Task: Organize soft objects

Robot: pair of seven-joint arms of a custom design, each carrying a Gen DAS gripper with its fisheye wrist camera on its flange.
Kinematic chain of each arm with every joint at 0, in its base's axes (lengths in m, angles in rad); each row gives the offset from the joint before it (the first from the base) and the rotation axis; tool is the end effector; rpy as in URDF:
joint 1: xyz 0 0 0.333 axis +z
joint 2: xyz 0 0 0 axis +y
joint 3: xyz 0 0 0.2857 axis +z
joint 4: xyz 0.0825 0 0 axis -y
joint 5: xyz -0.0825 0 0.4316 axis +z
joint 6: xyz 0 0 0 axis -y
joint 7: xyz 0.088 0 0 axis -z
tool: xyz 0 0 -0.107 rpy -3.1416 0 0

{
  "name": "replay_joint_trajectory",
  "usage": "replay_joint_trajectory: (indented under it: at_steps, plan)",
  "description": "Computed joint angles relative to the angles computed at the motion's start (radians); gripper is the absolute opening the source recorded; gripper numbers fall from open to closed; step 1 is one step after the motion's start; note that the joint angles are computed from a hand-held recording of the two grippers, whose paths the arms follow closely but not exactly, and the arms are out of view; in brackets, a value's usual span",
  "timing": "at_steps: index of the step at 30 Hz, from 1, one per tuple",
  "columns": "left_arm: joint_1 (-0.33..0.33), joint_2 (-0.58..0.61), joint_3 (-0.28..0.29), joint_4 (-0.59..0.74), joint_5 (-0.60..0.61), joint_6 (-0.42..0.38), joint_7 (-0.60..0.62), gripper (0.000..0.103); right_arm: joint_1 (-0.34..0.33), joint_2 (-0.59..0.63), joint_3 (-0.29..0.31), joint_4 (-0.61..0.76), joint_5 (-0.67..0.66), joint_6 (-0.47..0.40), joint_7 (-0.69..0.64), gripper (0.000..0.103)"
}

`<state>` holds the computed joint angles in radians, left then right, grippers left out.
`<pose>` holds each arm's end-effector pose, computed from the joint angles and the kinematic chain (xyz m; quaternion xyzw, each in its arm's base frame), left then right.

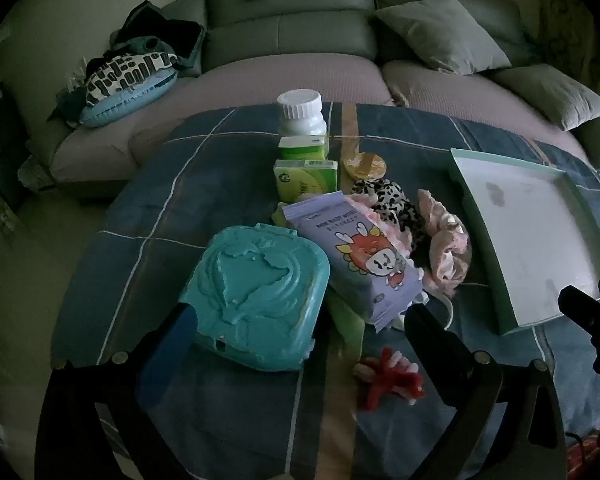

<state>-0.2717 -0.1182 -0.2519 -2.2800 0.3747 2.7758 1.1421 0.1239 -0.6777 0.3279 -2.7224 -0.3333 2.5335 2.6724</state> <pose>0.4977 -0.3075 0.4125 -0.5188 0.7926 -0.2395 0.2128 0.3975 0.1826 0.4160 -0.5108 0.8031 -0.2292 0.2038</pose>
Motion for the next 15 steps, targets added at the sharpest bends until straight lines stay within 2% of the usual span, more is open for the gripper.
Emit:
replay_joint_trajectory:
  at_steps: [8,12,15]
  plan:
    - [-0.007,-0.01,0.0,-0.008,-0.02,0.004,0.009,0.103,0.001,0.001,-0.001,-0.001,0.002,0.005,0.001,0.103]
    - [-0.018,-0.006,0.013,-0.004,-0.094,0.001,0.069,0.103,0.002,0.001,-0.002,-0.001,0.002,0.006,0.0,0.103]
    - [-0.013,-0.003,0.007,-0.003,-0.083,0.003,0.059,0.103,0.001,0.001,-0.001,-0.001,0.003,0.005,0.0,0.103]
